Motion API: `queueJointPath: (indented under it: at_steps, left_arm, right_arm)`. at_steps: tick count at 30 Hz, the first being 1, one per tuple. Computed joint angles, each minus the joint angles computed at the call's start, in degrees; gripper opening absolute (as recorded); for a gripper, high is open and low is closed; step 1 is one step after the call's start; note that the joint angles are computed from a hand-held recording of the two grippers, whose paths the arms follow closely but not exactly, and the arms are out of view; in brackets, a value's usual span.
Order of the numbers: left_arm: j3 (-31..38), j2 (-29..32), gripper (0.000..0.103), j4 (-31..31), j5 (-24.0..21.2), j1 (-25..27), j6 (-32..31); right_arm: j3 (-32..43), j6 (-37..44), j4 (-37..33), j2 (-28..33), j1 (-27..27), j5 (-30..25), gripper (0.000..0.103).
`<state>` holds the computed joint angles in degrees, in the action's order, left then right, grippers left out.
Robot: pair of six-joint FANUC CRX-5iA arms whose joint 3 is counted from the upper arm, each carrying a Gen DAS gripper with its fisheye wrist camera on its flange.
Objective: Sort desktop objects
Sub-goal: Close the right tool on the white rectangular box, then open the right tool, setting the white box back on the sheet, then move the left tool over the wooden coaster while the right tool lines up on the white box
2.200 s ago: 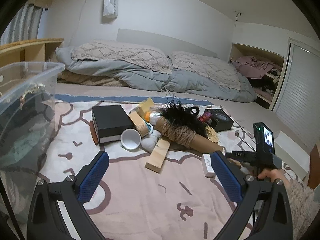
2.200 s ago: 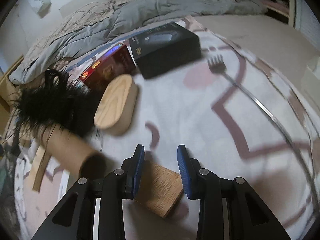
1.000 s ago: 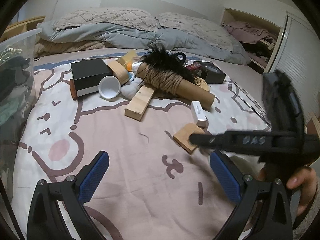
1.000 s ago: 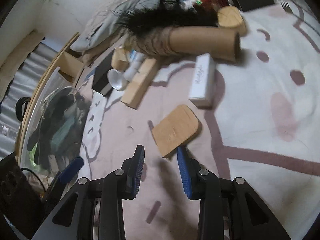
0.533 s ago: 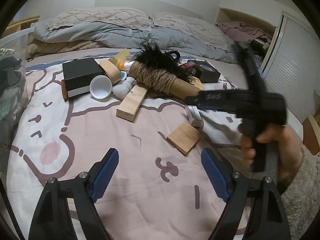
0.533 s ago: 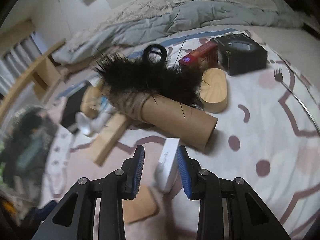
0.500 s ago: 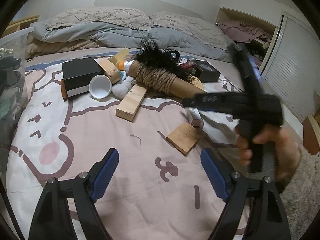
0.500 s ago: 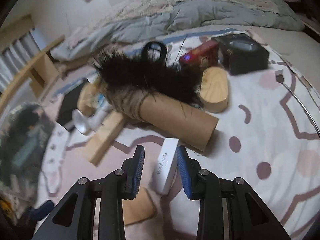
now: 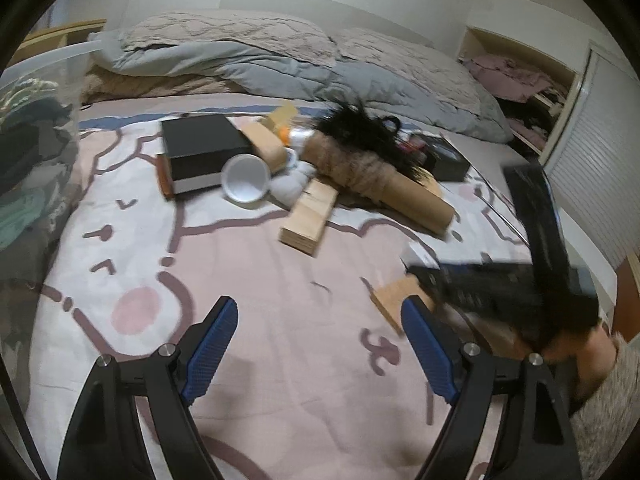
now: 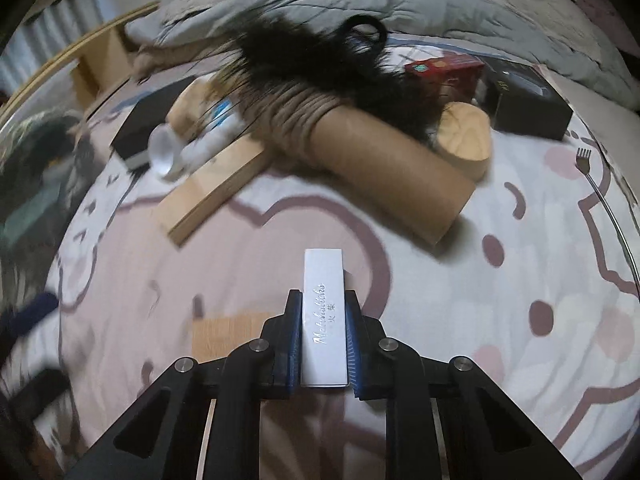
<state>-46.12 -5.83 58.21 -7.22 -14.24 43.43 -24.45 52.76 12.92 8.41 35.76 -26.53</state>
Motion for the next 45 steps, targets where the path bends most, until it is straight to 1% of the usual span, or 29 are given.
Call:
queueJointPath:
  at_steps: [3,5,6,7,9,13,16,18,20,22,23,24,25,28,31,34,37,39,41,43,45]
  left_arm:
    - [0.25,-0.45,0.084,-2.63,-0.73,2.01,3.24]
    - [1.13,-0.68,0.084,-7.92,-2.36,4.33,8.28]
    - [1.06,-0.71,0.084,-7.85,-2.47,4.68,8.40]
    - [1.31,-0.77,0.084,-9.05,-3.01,5.39,9.72]
    - [0.93,-1.18,0.084,-7.95,-3.37,6.08,9.48]
    - [0.48,-1.94,0.084,-7.45,-3.33,7.29,9.73]
    - [0.93,-2.41,0.084,-10.48,-4.20,8.72,12.27]
    - [1.12,-2.82,0.084,-12.14,-5.03,9.46,13.55]
    - [1.67,-3.41,0.084,-16.00,-6.33,10.34,16.32]
    - [1.76,-4.23,0.084,-19.01,-7.58,10.88,18.09]
    - [1.87,-4.52,0.084,-20.40,-8.31,11.12,18.88]
    - [2.03,-4.82,0.084,-22.03,-9.04,11.29,19.87]
    - [2.25,-5.13,0.084,-24.06,-9.77,11.39,21.27]
    - [2.44,-5.88,0.084,-28.40,-11.76,11.21,24.48]
    - [1.84,-6.08,0.084,-28.87,-13.35,10.68,24.38]
    - [2.77,-5.51,0.085,-33.13,-15.40,9.71,26.51]
    - [4.29,-4.16,0.085,-35.96,-16.44,8.51,27.51]
    - [4.47,-3.67,0.085,-35.74,-16.60,8.09,26.41]
    - [5.08,-3.06,0.085,-36.69,-17.31,7.77,26.27]
    - [6.48,-2.10,0.085,-39.94,-18.48,7.32,27.87]
    - [7.85,-1.23,0.085,-43.38,-19.42,6.87,30.03]
  right_arm:
    - [-0.24,4.33,-2.98,-0.72,1.20,0.78,0.020]
    - [1.39,11.59,-9.53,-0.75,1.74,0.42,0.020]
    - [1.88,14.06,-11.73,-0.80,2.20,0.16,0.020]
    - [2.38,16.33,-13.60,-0.73,2.72,-0.10,0.020]
    - [2.09,17.21,-13.76,-0.88,4.68,0.24,0.020]
    - [2.96,25.10,-19.43,-2.04,5.87,-1.01,0.020]
    - [-0.09,19.21,-12.48,-3.44,7.52,0.66,0.020]
    - [-0.25,20.29,-12.91,-3.99,7.33,-0.41,0.021]
    - [-0.81,21.20,-13.46,-5.02,7.01,-1.42,0.023]
    - [-2.07,18.04,-10.80,-5.98,7.36,-2.18,0.041]
    - [-3.58,14.20,-7.07,-6.65,7.86,-2.14,0.065]
    - [-5.35,10.18,-2.83,-7.29,8.40,-1.51,0.076]
    - [-6.75,7.84,0.02,-7.88,8.58,-0.69,0.076]
    - [-7.27,4.18,2.88,-7.60,8.16,-0.99,0.076]
    - [-7.27,2.70,4.09,-6.99,7.99,-1.06,0.076]
    - [-8.07,-1.13,7.53,-6.50,7.62,-1.22,0.076]
    - [-8.73,-5.12,10.23,-6.14,6.59,-0.48,0.076]
    - [-9.30,-8.39,13.07,-5.69,5.94,0.00,0.076]
    - [-8.88,-8.59,12.63,-5.14,5.20,0.23,0.076]
    - [-8.81,-9.53,13.36,-4.69,4.71,0.48,0.076]
    - [-8.64,-9.99,13.96,-4.11,4.42,0.58,0.084]
